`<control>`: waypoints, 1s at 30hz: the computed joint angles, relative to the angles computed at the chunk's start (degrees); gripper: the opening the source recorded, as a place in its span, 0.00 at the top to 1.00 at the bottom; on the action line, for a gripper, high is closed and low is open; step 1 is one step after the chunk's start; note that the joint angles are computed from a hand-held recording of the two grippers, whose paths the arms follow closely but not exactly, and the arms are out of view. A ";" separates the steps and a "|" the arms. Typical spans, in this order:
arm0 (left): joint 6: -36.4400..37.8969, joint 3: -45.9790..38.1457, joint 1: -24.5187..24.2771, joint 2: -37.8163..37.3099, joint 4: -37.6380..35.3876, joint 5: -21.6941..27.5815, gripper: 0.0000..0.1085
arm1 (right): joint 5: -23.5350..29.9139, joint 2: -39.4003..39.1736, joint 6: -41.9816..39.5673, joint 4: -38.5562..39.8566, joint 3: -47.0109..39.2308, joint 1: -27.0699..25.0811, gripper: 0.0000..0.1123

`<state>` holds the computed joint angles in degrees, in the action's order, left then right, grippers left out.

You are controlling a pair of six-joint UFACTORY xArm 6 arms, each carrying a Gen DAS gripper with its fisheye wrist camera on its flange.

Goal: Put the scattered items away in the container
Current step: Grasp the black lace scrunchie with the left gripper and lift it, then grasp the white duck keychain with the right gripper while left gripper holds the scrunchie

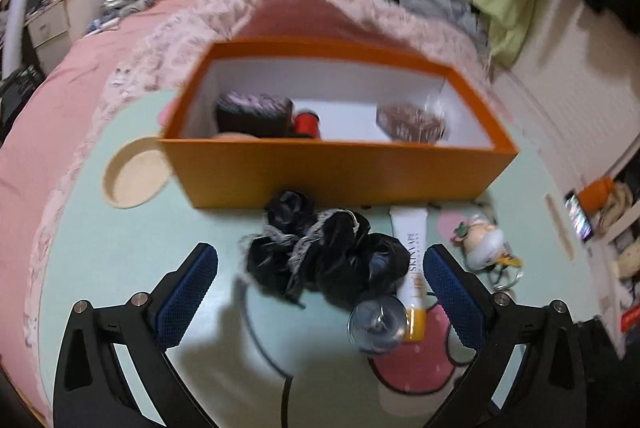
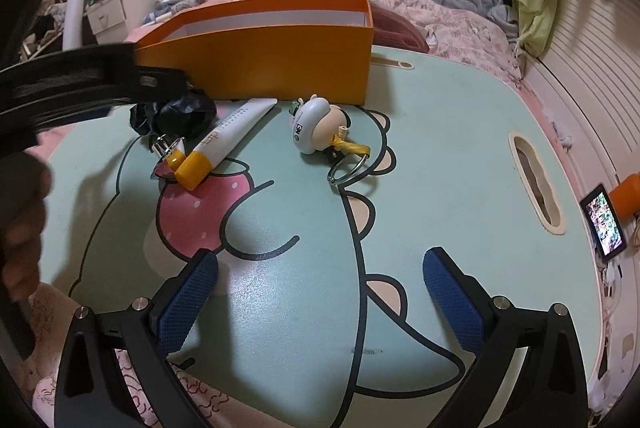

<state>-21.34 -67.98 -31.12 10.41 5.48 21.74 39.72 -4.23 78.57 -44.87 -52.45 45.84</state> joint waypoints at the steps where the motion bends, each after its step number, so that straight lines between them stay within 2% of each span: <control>1: -1.40 -1.49 -0.07 1.34 1.96 1.36 0.15 | 0.00 0.00 0.00 0.00 0.00 0.00 0.09; 4: -1.24 -2.92 0.47 3.45 0.94 2.02 0.26 | -0.01 0.00 0.03 -0.02 0.00 0.01 0.09; 5: -2.07 -2.07 0.62 3.00 1.55 1.04 0.32 | 0.00 0.02 0.06 -0.03 0.00 0.02 0.09; 7: -1.31 -0.94 0.89 1.58 0.26 1.41 0.49 | 0.15 -0.06 0.11 -0.03 -0.02 0.18 0.09; 8: 0.11 0.21 1.02 0.28 -1.37 0.96 0.52 | 0.08 -0.07 0.14 -0.01 0.02 0.16 0.09; 10: 0.41 3.73 1.47 -3.31 -1.64 -1.64 0.52 | 0.14 -0.08 0.17 -0.03 0.03 0.21 0.09; 14: -3.96 13.23 2.94 -12.94 3.42 -9.09 0.52 | 0.12 -0.19 0.22 -0.07 0.16 0.21 0.09; 17: -2.86 19.02 3.40 -18.45 4.90 -10.87 0.52 | 0.12 -0.20 0.23 -0.08 0.18 0.22 0.09; 19: -7.84 22.67 4.06 -20.89 11.54 -11.18 0.52 | 0.12 -0.22 0.26 -0.10 0.20 0.23 0.09; 21: -10.68 25.35 4.31 -22.03 14.16 -10.77 0.52 | 0.10 -0.24 0.27 -0.12 0.22 0.22 0.09; 23: -6.41 27.31 3.79 -21.95 7.26 -10.84 0.52 | 0.10 -0.24 0.27 -0.12 0.22 0.22 0.09; 25: -5.79 28.02 3.57 -20.56 5.23 -11.52 0.52 | -0.01 -0.37 0.51 -0.24 0.35 0.21 0.09; 28: -14.48 28.95 4.09 -20.76 15.72 -12.25 0.52 | -2.96 -2.36 5.19 -3.19 2.66 -0.52 0.09; 30: -16.35 29.29 4.33 -21.00 18.12 -12.60 0.52 | -5.29 -4.97 11.18 -7.62 5.01 -1.35 0.09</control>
<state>-37.69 -38.69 -26.80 -10.60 23.60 9.14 34.43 -9.19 89.75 -52.49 -47.44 44.49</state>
